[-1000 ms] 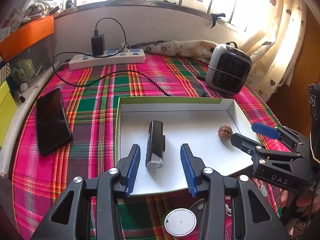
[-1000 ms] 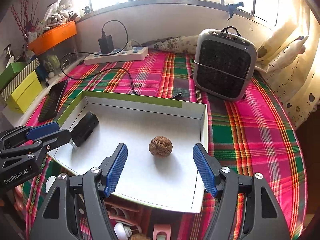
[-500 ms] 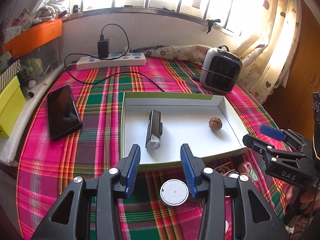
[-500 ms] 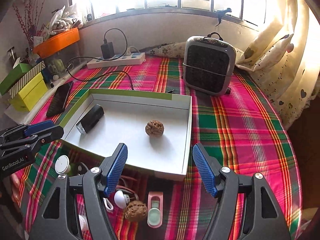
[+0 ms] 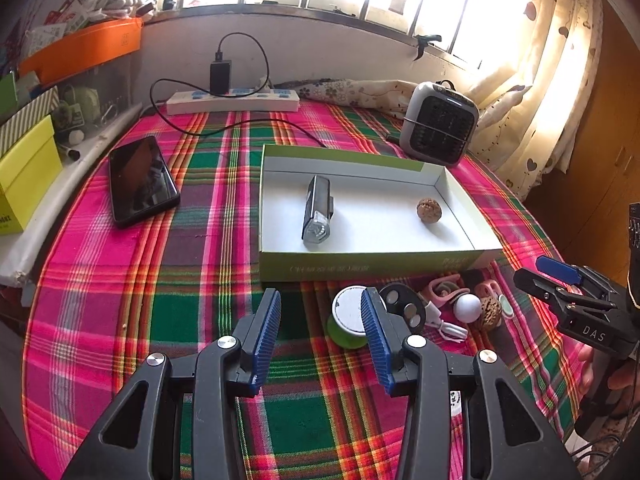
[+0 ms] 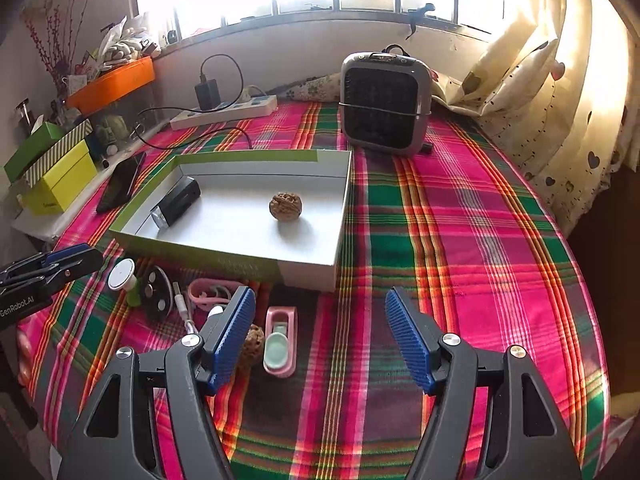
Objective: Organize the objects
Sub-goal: 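Withdraw both open tools from the box toward the remaining items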
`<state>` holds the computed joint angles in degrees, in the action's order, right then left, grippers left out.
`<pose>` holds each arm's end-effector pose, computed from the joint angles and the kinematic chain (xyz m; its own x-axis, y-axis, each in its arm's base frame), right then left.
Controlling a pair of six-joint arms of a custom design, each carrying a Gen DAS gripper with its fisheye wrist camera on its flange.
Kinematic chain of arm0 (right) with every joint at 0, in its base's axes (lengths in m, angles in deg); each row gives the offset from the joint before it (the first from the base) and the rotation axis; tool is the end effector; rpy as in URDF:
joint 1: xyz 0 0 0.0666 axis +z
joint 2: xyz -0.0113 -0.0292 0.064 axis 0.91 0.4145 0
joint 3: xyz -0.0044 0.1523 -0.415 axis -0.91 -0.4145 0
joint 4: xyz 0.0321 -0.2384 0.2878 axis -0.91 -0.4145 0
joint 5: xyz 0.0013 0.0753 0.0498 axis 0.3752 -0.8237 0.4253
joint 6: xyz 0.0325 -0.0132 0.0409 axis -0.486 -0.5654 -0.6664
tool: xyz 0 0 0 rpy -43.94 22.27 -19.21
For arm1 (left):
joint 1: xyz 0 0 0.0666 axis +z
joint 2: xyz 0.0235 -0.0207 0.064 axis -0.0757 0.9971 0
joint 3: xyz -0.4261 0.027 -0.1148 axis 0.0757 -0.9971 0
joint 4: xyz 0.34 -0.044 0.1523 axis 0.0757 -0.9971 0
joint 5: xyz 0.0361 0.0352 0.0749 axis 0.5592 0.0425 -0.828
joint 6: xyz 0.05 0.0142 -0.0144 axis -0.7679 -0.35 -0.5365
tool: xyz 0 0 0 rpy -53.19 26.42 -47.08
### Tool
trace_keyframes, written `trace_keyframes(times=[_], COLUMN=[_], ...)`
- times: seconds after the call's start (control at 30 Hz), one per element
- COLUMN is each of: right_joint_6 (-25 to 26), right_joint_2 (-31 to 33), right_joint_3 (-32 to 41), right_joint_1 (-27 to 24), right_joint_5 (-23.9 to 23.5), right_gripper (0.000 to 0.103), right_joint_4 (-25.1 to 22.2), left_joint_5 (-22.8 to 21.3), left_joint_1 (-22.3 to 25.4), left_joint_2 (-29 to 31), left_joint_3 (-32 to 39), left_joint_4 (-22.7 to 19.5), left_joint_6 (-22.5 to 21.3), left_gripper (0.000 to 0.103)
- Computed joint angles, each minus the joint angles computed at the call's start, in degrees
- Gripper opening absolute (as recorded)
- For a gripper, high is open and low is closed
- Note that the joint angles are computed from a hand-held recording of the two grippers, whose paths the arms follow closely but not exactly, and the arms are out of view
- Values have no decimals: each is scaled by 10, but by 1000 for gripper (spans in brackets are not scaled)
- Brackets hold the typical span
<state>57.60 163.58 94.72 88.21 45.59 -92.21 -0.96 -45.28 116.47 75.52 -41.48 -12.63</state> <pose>0.4316 0.1780 0.3787 -0.7038 -0.1489 -0.6946 -0.2595 0.9641 0.0563 0.4092 -0.3411 0.3746 -0.7308 -0.0780 -0.6782 0.0686 0.9800 -0.1867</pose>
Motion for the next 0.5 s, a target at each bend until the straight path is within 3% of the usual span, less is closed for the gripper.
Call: trace_keyframes(times=[0.5], right_joint_6=[5], right_joint_2=[-9], right_joint_3=[-36], right_joint_1=[-3], right_joint_5=[-11], right_gripper=[68], right_joint_4=[-4], left_joint_5=[25], left_joint_1=[-8], left_joint_2=[-5], left_joint_3=[-33], left_joint_4=[16], left_joint_6=[20], left_gripper=[40])
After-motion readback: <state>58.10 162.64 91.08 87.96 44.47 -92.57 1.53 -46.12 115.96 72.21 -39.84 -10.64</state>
